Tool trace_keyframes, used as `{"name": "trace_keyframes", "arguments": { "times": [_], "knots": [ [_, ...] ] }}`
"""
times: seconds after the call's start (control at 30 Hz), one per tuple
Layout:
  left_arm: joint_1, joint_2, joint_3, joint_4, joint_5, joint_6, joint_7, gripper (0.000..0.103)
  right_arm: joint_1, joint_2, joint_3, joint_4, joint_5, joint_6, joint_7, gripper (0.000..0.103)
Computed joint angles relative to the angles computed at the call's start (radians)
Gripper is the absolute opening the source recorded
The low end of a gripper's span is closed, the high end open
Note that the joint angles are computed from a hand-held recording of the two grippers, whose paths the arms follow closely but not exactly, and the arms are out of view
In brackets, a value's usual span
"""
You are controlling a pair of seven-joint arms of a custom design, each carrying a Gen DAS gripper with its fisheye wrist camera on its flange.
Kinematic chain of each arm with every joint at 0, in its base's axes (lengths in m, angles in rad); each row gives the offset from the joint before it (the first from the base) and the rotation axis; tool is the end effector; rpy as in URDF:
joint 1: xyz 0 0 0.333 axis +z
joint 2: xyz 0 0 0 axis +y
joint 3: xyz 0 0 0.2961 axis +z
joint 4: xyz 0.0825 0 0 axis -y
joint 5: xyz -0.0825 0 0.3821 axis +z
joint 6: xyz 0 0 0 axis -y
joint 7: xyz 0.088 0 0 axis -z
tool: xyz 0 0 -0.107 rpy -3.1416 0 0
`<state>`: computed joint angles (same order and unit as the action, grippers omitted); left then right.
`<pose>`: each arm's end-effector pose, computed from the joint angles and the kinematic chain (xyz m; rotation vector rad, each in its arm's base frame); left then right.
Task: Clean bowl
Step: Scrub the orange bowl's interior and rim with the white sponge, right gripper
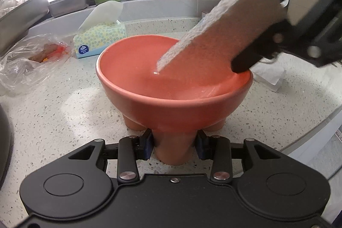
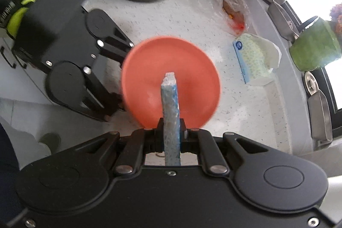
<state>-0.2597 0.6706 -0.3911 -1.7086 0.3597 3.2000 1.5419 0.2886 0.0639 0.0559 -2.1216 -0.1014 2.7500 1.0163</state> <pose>0.5743 -0.4151 0.3170 -0.9670 2.3913 -1.1336 0.5564 0.2036 0.4268 -2.6362 0.8017 -0.6749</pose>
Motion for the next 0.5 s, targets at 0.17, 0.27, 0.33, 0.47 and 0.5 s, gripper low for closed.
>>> {"name": "trace_keyframes", "arguments": {
  "times": [0.17, 0.27, 0.33, 0.47, 0.5],
  "knots": [
    [-0.008, -0.007, 0.008, -0.001, -0.002, -0.01, -0.007, 0.038, 0.008, -0.001, 0.023, 0.006, 0.124, 0.017, -0.072, 0.011],
    [-0.013, -0.012, 0.012, -0.002, -0.003, -0.021, -0.007, 0.038, 0.016, 0.025, 0.021, 0.033, 0.134, 0.051, -0.058, 0.011],
    [-0.015, -0.014, 0.013, 0.001, -0.004, -0.029, -0.004, 0.038, 0.021, 0.047, 0.013, 0.059, 0.126, 0.077, -0.025, 0.011],
    [-0.011, -0.016, 0.006, 0.005, -0.011, -0.046, 0.008, 0.038, 0.043, 0.094, -0.038, 0.105, 0.009, 0.123, 0.121, 0.011],
    [-0.007, -0.015, 0.001, 0.005, -0.015, -0.049, 0.011, 0.038, 0.053, 0.105, -0.064, 0.115, -0.044, 0.132, 0.184, 0.011]
  ]
}}
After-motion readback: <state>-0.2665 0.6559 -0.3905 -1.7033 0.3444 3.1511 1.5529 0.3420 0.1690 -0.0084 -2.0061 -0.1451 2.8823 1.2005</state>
